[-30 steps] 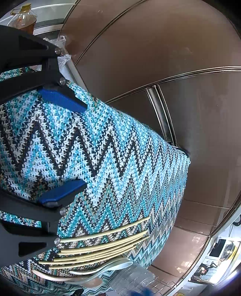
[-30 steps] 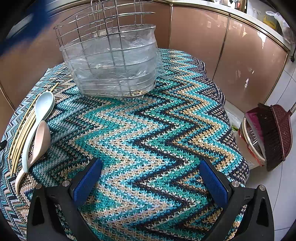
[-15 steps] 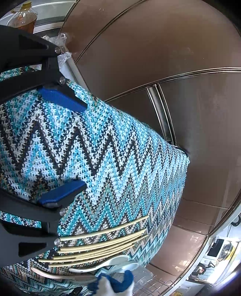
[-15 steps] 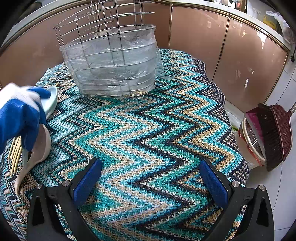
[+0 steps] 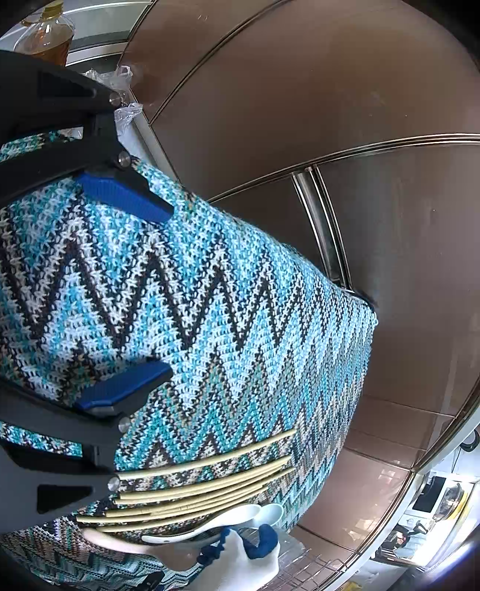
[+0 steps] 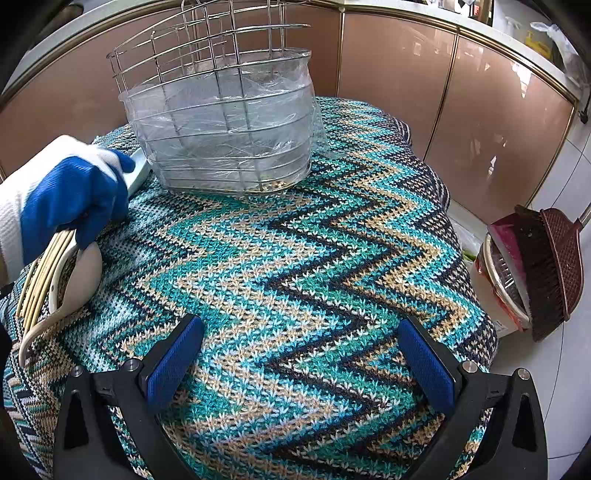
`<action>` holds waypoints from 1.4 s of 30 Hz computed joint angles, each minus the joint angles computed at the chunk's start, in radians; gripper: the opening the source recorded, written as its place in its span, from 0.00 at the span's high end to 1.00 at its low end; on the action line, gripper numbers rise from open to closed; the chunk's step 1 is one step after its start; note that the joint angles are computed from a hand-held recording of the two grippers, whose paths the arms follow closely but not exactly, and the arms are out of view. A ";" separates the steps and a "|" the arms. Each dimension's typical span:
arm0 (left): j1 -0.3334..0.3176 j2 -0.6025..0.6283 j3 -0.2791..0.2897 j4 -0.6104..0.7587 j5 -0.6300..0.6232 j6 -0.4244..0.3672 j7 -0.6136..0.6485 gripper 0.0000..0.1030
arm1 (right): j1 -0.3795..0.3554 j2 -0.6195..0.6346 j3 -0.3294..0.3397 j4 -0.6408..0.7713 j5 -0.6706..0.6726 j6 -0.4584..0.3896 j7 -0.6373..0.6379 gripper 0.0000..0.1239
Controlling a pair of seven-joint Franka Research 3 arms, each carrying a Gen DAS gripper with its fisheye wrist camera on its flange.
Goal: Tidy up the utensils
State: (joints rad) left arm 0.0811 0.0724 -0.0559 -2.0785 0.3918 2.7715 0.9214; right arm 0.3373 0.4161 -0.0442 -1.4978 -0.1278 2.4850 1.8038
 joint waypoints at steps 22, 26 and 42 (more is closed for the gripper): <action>0.000 -0.002 -0.001 -0.002 -0.007 0.003 0.004 0.25 | 0.000 -0.001 0.000 -0.002 0.000 0.002 -0.001 0.17; 0.000 -0.002 -0.001 -0.002 -0.006 0.003 0.003 0.25 | 0.000 0.000 0.000 -0.001 0.000 0.002 0.000 0.17; 0.022 -0.041 0.022 -0.076 -0.011 0.118 -0.111 0.25 | 0.000 -0.001 -0.001 -0.003 0.000 0.003 0.000 0.17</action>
State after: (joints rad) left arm 0.1027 0.0318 -0.0338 -2.1547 0.3811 2.8892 0.8105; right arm 0.3376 0.4150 -0.0447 -1.5008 -0.1277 2.4880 1.8035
